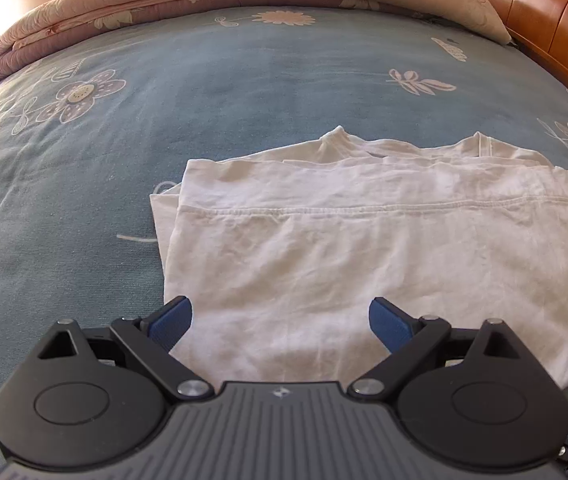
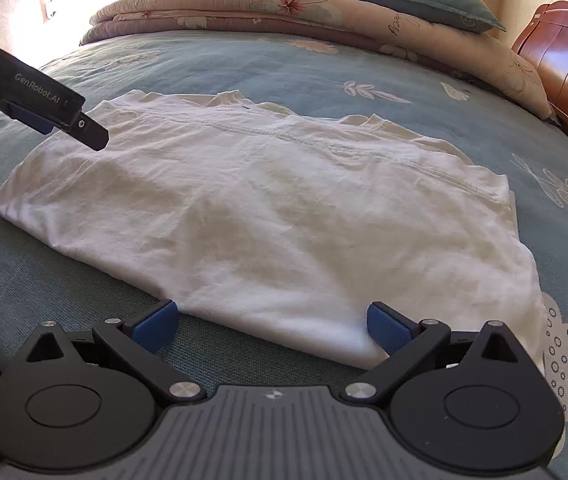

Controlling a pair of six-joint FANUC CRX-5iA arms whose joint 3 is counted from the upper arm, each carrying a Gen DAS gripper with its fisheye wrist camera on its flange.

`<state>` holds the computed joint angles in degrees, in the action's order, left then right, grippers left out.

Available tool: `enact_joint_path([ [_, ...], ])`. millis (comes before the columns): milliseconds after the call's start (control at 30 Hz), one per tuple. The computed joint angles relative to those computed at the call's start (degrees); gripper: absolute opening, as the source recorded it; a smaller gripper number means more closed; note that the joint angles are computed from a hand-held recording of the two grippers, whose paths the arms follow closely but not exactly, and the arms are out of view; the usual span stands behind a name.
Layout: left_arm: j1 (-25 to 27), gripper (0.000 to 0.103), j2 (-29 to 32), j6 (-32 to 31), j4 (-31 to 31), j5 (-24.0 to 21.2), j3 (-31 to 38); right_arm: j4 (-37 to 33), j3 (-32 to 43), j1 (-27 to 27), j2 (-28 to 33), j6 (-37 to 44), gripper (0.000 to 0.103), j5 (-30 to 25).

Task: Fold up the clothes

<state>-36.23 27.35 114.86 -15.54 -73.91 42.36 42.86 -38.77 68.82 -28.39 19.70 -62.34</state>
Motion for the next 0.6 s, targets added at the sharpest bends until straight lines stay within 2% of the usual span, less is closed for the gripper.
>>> enact_joint_path([
  [167, 0.62, 0.095, 2.42, -0.90, 0.87, -1.97, 2.20, -0.57, -0.22, -0.65, -0.48, 1.23, 0.103, 0.95],
  [500, 1.02, 0.095, 0.11, -0.55, 1.68, -1.07, -0.30, 0.01, -0.98, -0.74, -0.98, 1.05, 0.103, 1.76],
  [600, 1.06, 0.095, -1.69, -0.47, 2.34, 0.40, -2.38, 0.66, -1.37, -0.52, -1.03, 0.10, 0.103, 1.76],
])
